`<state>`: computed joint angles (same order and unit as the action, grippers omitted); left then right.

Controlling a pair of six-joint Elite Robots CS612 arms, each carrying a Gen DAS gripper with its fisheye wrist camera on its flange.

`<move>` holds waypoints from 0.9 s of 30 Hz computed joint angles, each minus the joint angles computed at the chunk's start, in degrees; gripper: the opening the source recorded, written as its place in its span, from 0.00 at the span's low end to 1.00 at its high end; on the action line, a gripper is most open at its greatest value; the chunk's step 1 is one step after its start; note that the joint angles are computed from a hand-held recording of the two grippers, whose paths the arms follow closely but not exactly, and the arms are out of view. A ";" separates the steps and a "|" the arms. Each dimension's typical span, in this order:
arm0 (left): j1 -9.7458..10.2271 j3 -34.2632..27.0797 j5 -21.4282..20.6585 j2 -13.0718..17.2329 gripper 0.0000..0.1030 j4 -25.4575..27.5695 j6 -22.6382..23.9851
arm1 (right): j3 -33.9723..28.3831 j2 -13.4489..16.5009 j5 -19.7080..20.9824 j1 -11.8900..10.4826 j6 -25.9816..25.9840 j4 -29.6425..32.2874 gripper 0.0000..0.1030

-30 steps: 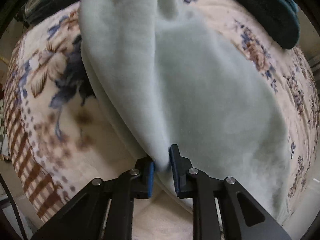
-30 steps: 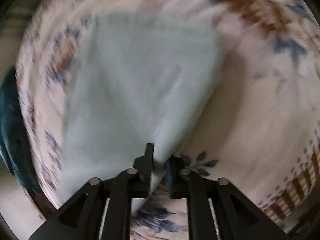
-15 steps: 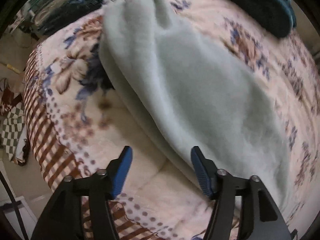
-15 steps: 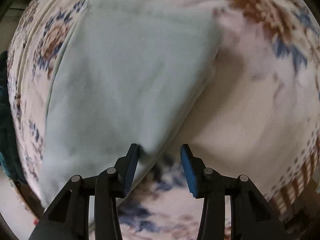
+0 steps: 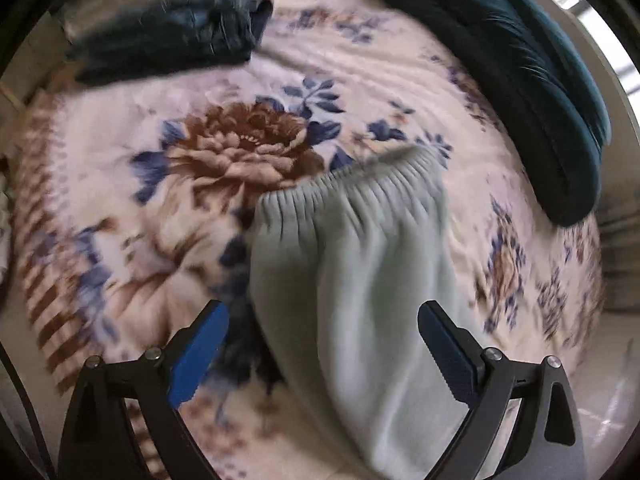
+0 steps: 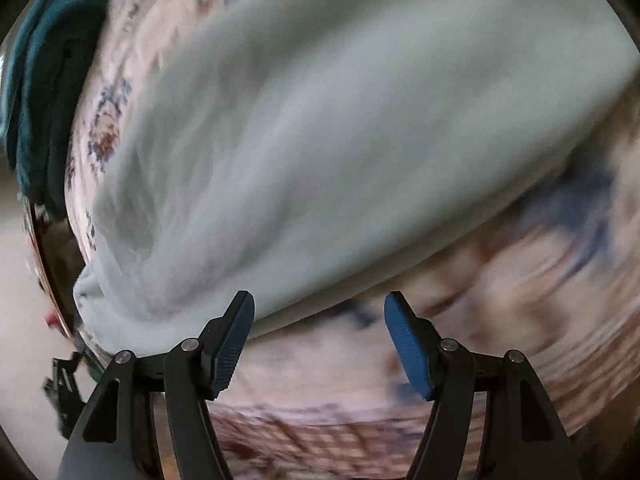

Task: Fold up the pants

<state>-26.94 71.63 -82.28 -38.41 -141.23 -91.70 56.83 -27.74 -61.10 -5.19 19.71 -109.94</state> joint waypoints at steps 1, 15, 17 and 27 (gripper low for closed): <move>1.40 0.07 -2.86 1.10 0.94 -3.93 1.03 | 1.45 -0.03 1.48 0.54 3.84 -1.90 0.68; 1.74 3.93 3.02 -0.55 0.22 -12.07 18.38 | 10.33 -3.39 -4.10 3.82 20.44 -24.67 0.19; 1.81 5.39 1.84 -0.62 0.22 -10.28 16.76 | 10.56 -4.08 -4.63 3.77 17.39 -23.59 0.19; 2.85 8.51 -5.09 -0.02 0.56 -9.53 8.69 | 9.57 -4.69 -4.29 2.09 14.04 -16.85 0.52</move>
<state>-24.09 80.14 -87.37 -38.43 -150.77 -83.01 66.39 -32.44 -65.39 -3.10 33.75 -126.79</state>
